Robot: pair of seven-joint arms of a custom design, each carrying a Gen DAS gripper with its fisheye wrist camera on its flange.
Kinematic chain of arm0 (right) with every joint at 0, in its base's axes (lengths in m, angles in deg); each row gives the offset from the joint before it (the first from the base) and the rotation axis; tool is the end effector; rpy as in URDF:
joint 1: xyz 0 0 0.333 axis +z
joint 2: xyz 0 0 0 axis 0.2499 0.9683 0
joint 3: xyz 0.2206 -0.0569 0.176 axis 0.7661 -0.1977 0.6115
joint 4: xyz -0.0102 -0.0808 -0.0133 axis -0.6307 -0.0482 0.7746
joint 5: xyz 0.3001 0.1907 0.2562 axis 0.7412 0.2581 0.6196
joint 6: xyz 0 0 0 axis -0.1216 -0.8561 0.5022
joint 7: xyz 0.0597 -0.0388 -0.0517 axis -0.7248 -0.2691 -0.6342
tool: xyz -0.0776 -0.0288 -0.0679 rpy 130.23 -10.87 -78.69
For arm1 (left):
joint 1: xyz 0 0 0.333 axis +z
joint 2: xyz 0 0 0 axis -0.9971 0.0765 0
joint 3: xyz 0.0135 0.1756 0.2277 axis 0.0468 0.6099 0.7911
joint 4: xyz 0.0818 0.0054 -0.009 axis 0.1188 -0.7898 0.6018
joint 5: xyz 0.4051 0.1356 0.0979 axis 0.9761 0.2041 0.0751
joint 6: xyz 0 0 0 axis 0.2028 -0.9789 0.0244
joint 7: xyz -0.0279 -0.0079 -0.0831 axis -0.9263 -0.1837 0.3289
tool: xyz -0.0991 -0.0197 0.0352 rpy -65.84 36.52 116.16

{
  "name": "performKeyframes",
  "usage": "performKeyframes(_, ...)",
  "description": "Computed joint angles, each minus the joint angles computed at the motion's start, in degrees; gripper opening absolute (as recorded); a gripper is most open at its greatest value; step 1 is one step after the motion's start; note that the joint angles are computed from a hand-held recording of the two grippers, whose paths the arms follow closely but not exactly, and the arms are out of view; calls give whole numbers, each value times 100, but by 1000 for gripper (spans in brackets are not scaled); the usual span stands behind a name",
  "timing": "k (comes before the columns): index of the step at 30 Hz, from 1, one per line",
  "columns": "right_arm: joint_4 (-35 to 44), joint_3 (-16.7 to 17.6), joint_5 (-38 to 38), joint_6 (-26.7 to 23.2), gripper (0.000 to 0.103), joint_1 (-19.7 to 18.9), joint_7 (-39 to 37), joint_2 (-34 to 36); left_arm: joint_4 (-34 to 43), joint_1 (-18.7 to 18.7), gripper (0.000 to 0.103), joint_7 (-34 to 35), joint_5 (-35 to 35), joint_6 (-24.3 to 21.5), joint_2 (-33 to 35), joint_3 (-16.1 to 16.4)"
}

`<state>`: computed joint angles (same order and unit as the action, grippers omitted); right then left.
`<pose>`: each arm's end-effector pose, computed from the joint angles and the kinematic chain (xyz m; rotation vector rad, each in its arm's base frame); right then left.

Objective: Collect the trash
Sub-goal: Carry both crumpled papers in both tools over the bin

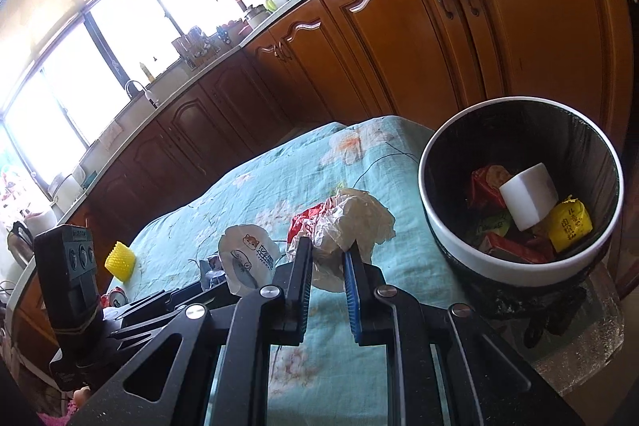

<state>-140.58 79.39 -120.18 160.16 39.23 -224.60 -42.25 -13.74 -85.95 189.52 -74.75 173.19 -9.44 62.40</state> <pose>0.5698 0.3248 0.3756 -1.1556 2.0319 -0.4468 0.7309 -0.1845 0.3740 -1.3602 2.4274 -1.1633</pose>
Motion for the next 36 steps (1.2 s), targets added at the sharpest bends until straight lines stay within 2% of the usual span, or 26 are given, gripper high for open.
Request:
performKeyframes(6, -297, 51, -252, -183, 15, -28, 312, -316, -101, -44, 37, 118, -53, -52, -125, -60)
performKeyframes(19, -1108, 435, -526, -652, 15, -386, 749, -1173, 20, -242, 37, 160, -25, -223, -113, -84)
performKeyframes(36, -1881, 749, -506, -857, 16, -893, 971, -1942, 479, -560, 37, 132, 267, -290, 177, -167)
